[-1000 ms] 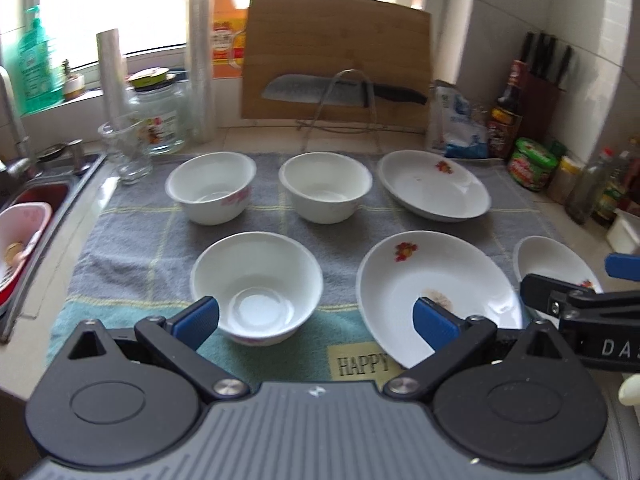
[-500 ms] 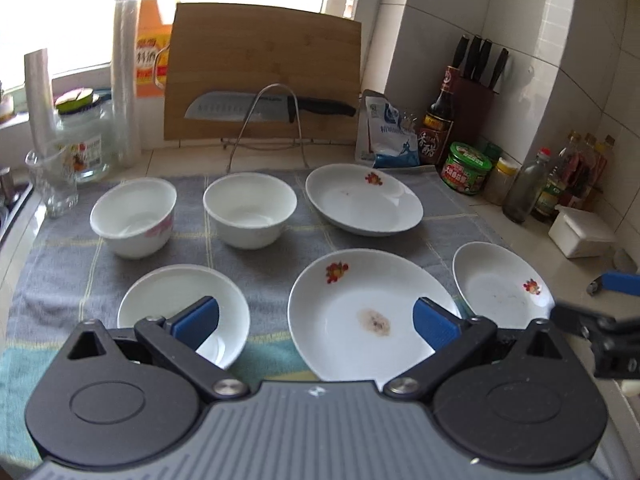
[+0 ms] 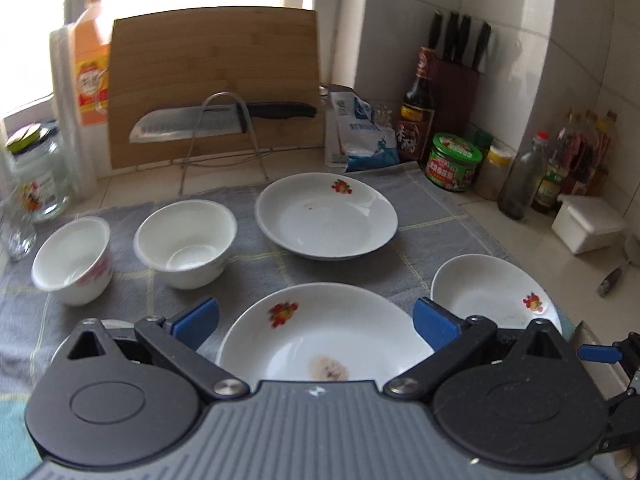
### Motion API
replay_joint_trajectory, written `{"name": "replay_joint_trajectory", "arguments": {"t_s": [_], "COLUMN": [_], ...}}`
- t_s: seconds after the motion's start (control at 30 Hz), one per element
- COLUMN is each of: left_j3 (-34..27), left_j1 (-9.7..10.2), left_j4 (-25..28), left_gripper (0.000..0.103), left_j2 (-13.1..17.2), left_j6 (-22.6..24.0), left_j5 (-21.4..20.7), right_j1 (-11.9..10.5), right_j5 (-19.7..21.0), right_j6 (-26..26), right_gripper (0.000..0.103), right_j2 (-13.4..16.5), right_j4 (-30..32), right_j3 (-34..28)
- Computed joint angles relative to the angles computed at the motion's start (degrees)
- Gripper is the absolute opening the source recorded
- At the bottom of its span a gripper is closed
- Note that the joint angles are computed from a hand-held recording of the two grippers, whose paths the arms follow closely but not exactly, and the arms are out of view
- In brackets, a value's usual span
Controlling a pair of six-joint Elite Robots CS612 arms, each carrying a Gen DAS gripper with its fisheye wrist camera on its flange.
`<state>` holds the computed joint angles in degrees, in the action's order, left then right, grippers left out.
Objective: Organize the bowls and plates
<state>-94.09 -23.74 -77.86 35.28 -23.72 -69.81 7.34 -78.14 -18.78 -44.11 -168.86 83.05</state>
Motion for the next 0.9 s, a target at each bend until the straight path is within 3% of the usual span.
{"name": "replay_joint_trajectory", "arguments": {"t_s": [0.2,0.33,0.63,0.9], "left_j3": [5.2,8.8,15.3,22.6], "left_j1": [-0.50,0.01,-0.18,0.18], "left_j4": [-4.0,-5.1,-6.8,-7.6], "left_gripper": [0.102,0.102,0.102,0.102], "left_j2": [-2.0,-3.7,-6.1,-9.1], "left_j6": [3.4,4.7,11.3,17.5], "left_j5": [-0.5,-5.5,-10.7,-14.3], "right_j1": [-1.3,-1.7,-2.7,-3.6], "right_j5": [4.7,5.9,9.8,14.3], "right_j6": [-4.6,-7.7,-8.7,-11.9], "right_gripper": [0.103,0.103,0.103,0.103], "right_j2": [1.6,2.7,4.9,6.0], "right_j4": [0.6,1.4,2.8,-1.3], "right_j3": [-1.7,-3.0,-5.6,-5.3]}}
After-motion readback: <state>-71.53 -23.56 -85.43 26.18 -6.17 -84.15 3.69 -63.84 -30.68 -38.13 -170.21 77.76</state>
